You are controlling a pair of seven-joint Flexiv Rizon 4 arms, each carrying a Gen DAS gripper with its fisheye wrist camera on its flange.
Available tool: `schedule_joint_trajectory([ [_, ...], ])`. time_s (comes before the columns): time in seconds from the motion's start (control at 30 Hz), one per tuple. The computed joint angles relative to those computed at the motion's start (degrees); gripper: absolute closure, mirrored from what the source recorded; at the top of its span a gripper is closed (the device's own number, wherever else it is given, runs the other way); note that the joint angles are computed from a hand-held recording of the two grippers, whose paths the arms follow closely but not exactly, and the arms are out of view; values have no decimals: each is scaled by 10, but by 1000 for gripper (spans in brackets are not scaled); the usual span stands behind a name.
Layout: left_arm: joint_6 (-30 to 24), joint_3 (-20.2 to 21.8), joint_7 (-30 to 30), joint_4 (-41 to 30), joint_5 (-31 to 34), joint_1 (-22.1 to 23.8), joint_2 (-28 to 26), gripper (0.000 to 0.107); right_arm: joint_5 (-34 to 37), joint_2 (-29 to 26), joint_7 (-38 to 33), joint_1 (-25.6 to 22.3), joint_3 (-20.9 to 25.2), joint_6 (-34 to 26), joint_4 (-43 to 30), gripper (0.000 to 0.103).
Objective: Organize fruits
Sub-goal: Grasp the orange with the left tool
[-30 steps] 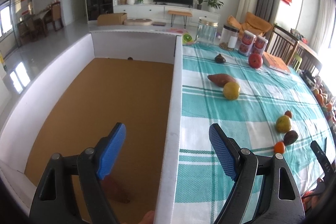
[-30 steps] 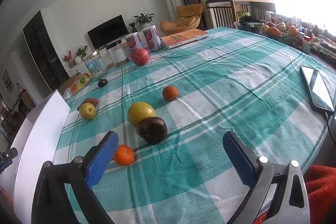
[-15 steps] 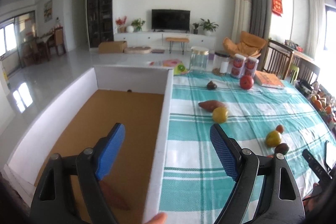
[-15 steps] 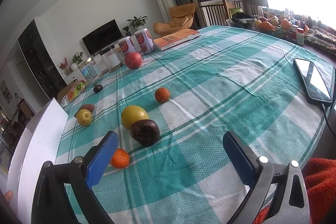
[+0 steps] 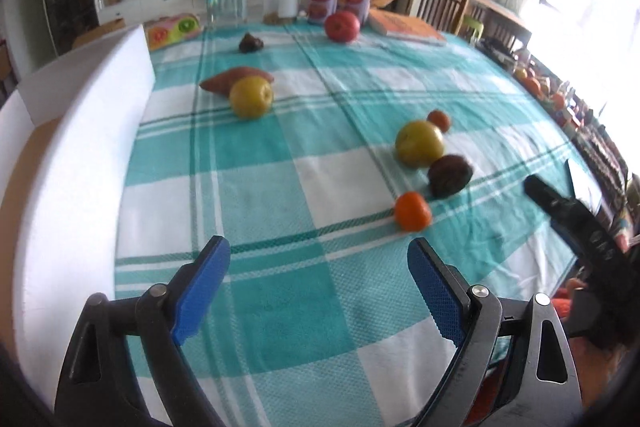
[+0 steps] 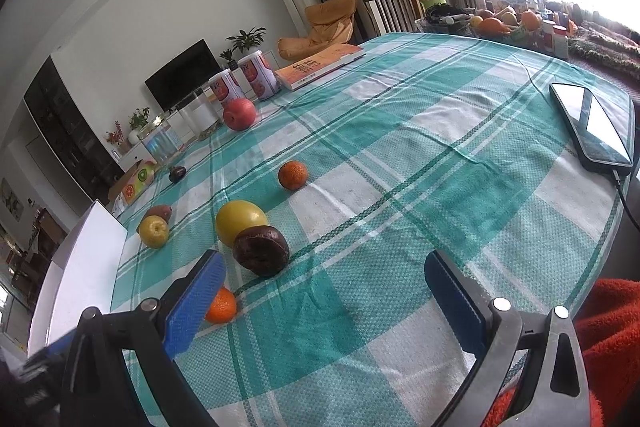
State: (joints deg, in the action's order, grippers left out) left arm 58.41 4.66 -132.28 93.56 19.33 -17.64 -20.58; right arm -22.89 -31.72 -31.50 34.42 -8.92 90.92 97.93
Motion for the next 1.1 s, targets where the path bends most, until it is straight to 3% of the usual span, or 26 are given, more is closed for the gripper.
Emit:
schedule_joint_trajectory([
  [0.13,-21,-7,16,3,-30,12,-30,15,20,-3,8,-19,21,-4,-3,4],
  [0.23,-24,26,-16,-13,40,-23,-38,15,31,-6,11,-34,41,-18,-10,4],
  [0.4,2,36,-46,-12,68,-27,-44,11,44,-13,9,-59,73,-40,-23,4],
  [0.6,8,31,-37,-13,64,-19,-47,11,50,-15,6,-68,87,-48,-27,4],
  [0.67,15,15,-14,-4,39,-7,-42,12,52,-14,6,-70,89,-48,-27,4],
  [0.77,126,-46,79,37,-46,42,-44,12,59,-16,8,-75,94,-45,-27,4],
  [0.9,109,-56,168,-19,-80,27,-81,13,71,-18,5,-86,109,-49,-31,4],
  [1.03,90,-16,183,-76,-82,-12,-118,14,77,-17,5,-87,109,-43,-29,4],
  [1.07,87,-12,183,-82,-89,-14,-123,18,77,-17,5,-87,109,-42,-28,4],
  [1.1,85,-11,184,-85,-96,-15,-127,33,78,-17,5,-87,109,-42,-29,4],
])
